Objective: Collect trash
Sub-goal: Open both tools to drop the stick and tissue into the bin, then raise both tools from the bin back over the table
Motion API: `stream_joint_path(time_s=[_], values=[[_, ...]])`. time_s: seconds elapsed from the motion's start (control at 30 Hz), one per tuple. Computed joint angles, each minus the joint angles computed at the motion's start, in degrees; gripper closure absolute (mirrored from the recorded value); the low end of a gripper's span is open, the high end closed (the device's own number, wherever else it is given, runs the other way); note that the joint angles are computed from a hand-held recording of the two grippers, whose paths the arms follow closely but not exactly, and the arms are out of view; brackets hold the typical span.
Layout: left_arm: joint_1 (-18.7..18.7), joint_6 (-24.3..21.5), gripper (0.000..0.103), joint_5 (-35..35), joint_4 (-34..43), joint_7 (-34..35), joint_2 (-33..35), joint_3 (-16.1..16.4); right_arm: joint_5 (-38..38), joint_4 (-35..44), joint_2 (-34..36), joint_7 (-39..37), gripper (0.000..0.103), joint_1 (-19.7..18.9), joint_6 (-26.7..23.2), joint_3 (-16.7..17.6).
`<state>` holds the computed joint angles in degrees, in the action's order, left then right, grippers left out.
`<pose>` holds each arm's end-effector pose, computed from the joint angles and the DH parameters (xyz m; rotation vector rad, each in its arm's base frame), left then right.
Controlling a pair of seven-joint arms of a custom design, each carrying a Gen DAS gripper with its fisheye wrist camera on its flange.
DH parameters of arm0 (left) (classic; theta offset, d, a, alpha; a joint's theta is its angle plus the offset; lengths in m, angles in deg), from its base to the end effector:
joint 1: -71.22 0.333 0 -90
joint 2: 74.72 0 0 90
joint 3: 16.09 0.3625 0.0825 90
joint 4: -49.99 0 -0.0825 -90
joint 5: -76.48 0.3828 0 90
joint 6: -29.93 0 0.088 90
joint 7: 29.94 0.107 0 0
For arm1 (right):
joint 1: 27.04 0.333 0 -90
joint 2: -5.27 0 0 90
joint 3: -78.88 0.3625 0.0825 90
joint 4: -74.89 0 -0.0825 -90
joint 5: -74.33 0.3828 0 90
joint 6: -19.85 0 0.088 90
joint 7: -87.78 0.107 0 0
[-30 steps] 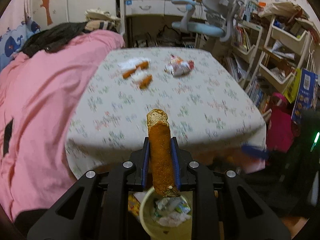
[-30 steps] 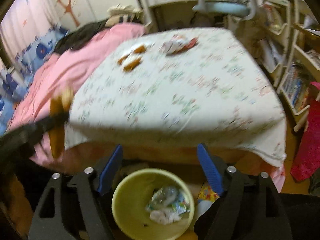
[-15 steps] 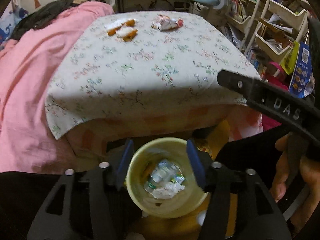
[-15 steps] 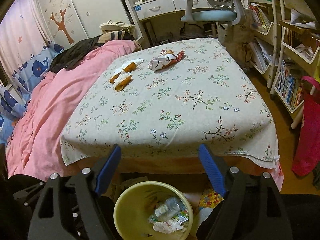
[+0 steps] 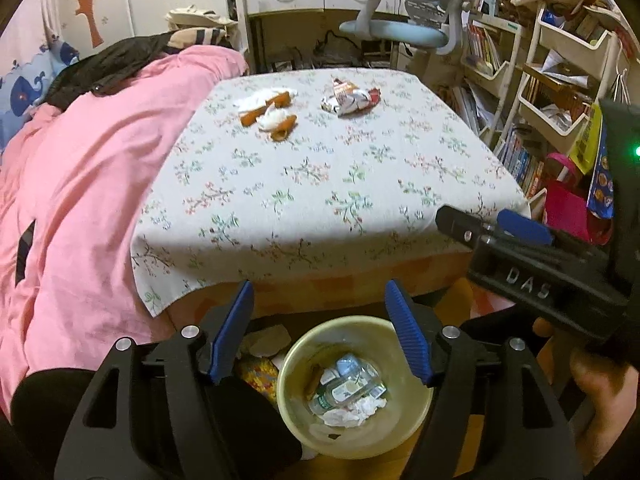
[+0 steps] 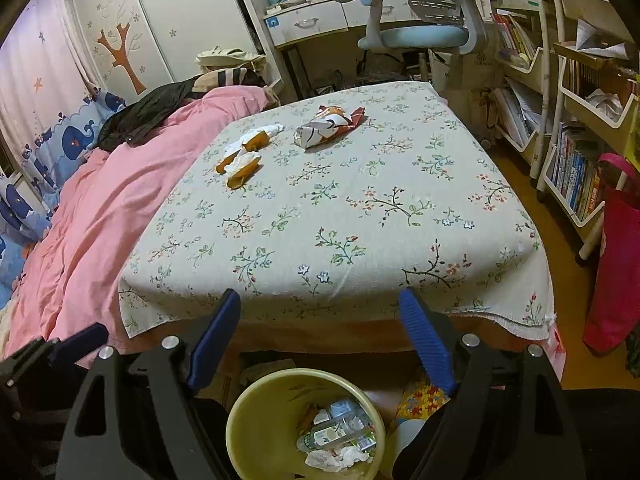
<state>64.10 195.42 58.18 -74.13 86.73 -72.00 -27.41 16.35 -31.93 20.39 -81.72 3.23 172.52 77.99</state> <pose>0.5651 -0.1674 0.4971 -1.3491 2.2799 -0.7998 0.5676 0.3489 0.4703 -1.2824 2.0211 -0.6059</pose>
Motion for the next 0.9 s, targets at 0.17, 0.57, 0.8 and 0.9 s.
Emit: stream_joint_path(time_s=[0.17, 0.57, 0.8, 0.9], values=[[0.0, 0.5, 0.033, -0.2, 0.8, -0.3, 0.3, 0.0, 0.1, 0.5, 0.4, -0.7, 0.024, 0.1, -0.3, 0.0], [1.3, -2.4, 0.027, -2.8, 6.0, 0.6, 2.9, -0.3, -0.8, 2.1, 1.1, -1.1, 0.023, 0.2, -0.1, -0.4], [1.7, -2.6, 0.025, 2.2, 11.4, -4.2, 7.1, 0.1, 1.8, 4.6, 2.1, -5.6, 0.023, -0.3, 0.6, -0.9], [2.2, -2.6, 0.024, 3.2, 13.4, -5.7, 8.5, -0.2, 2.9, 5.4, 2.5, -7.1, 0.022, -0.4, 0.6, -1.3]])
